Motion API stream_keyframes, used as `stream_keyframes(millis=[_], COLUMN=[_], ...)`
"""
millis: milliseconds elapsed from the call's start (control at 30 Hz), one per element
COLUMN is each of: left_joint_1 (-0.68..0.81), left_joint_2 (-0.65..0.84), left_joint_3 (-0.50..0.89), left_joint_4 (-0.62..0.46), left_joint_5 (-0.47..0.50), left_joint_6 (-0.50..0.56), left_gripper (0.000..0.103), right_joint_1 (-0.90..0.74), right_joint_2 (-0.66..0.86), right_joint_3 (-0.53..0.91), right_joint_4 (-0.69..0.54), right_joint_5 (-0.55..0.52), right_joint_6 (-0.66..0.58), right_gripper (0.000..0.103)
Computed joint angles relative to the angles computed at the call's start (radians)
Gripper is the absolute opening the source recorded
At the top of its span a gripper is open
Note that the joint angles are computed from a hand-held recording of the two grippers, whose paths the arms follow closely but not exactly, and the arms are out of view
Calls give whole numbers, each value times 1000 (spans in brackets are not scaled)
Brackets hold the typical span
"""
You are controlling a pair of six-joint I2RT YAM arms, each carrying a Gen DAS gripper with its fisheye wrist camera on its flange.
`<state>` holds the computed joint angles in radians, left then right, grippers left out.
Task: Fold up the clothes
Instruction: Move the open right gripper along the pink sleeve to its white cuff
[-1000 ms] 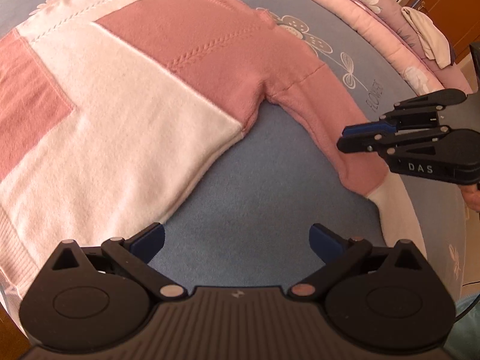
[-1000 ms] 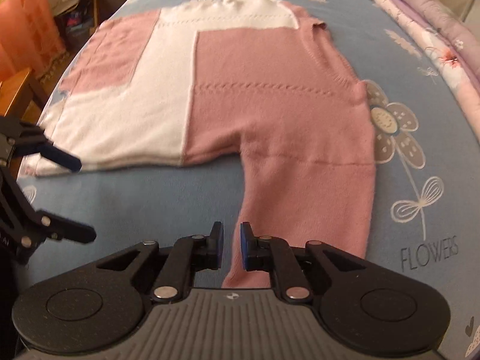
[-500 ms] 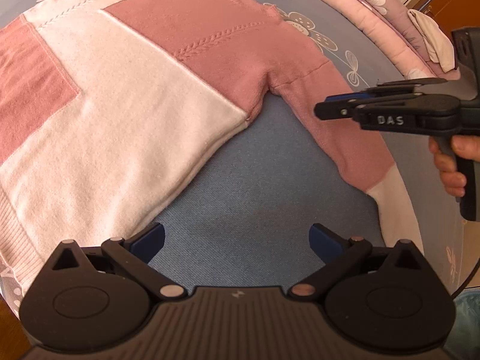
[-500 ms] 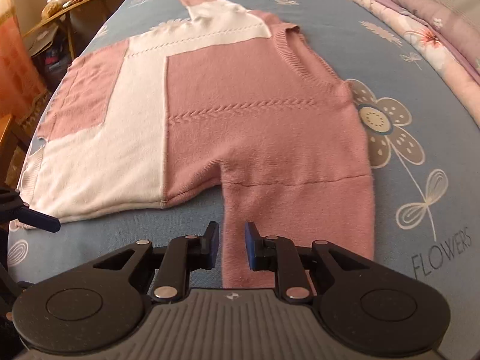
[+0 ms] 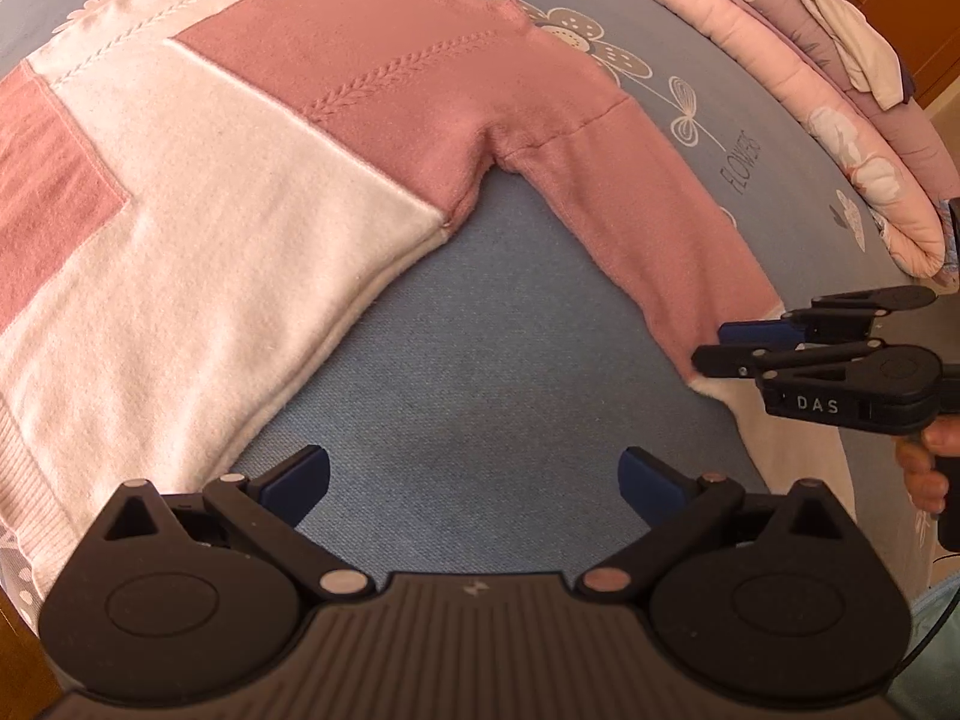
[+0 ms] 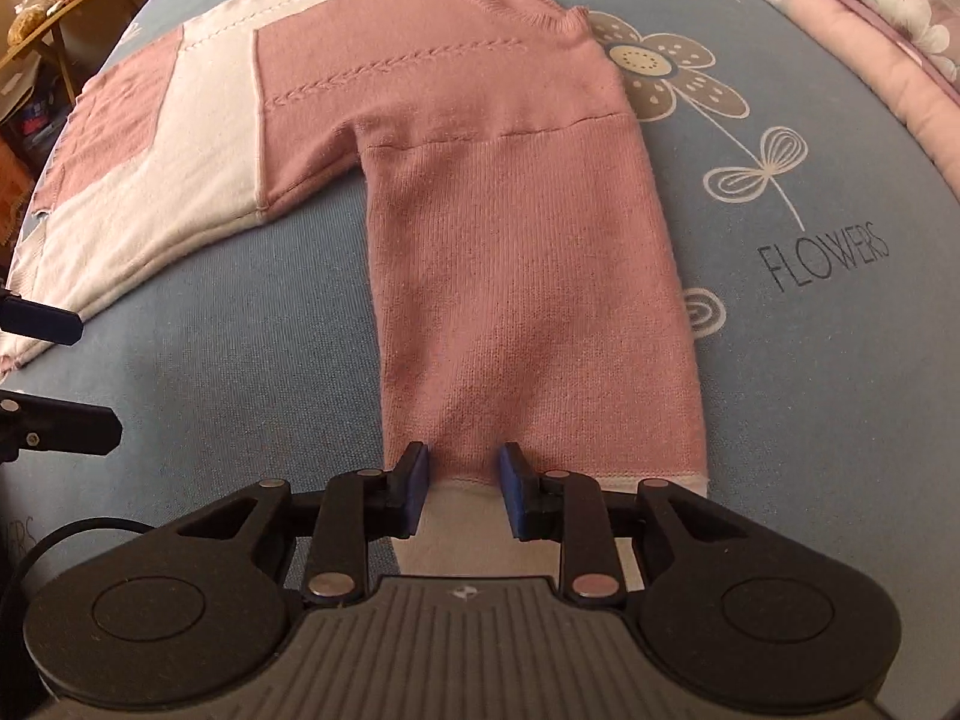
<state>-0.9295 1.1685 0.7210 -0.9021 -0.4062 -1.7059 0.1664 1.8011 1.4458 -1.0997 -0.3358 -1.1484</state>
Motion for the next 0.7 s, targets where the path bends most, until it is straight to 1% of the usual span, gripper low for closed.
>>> stream_keyframes(millis=[67, 133, 200, 267, 367, 433, 500, 533, 600, 700], left_joint_1=[-11, -14, -10, -3, -10, -10, -7, -9, -14, -18], left_joint_2=[24, 45, 66, 96, 126, 139, 153, 159, 164, 182], left_joint_3=[30, 54, 75, 102, 143, 160, 175, 179, 182, 192], left_joint_4=[-14, -21, -19, -20, -30, -29, -27, -25, -15, -19], left_joint_5=[-5, -9, -12, -11, -25, -22, -17, -19, -22, -15], left_joint_6=[2, 3, 10, 25, 52, 66, 76, 80, 86, 83], left_gripper=[102, 102, 102, 102, 102, 102, 102, 102, 102, 102], right_joint_1=[-26, -66, -90, -100, -136, -164, -183, -188, -182, -141], right_joint_2=[-1, -11, -15, -11, -7, 37, 81, 98, 128, 148], right_joint_3=[47, 72, 34, -7, 34, 142, 239, 267, 296, 278], right_joint_4=[-75, -125, -111, -87, -141, -213, -240, -234, -219, -221], right_joint_5=[-23, -36, -11, 37, 3, -42, -67, -78, -94, -120], right_joint_6=[-22, -55, -88, -113, -180, -157, -122, -104, -67, -32], right_gripper=[31, 33, 39, 40, 40, 40, 40, 40, 39, 39])
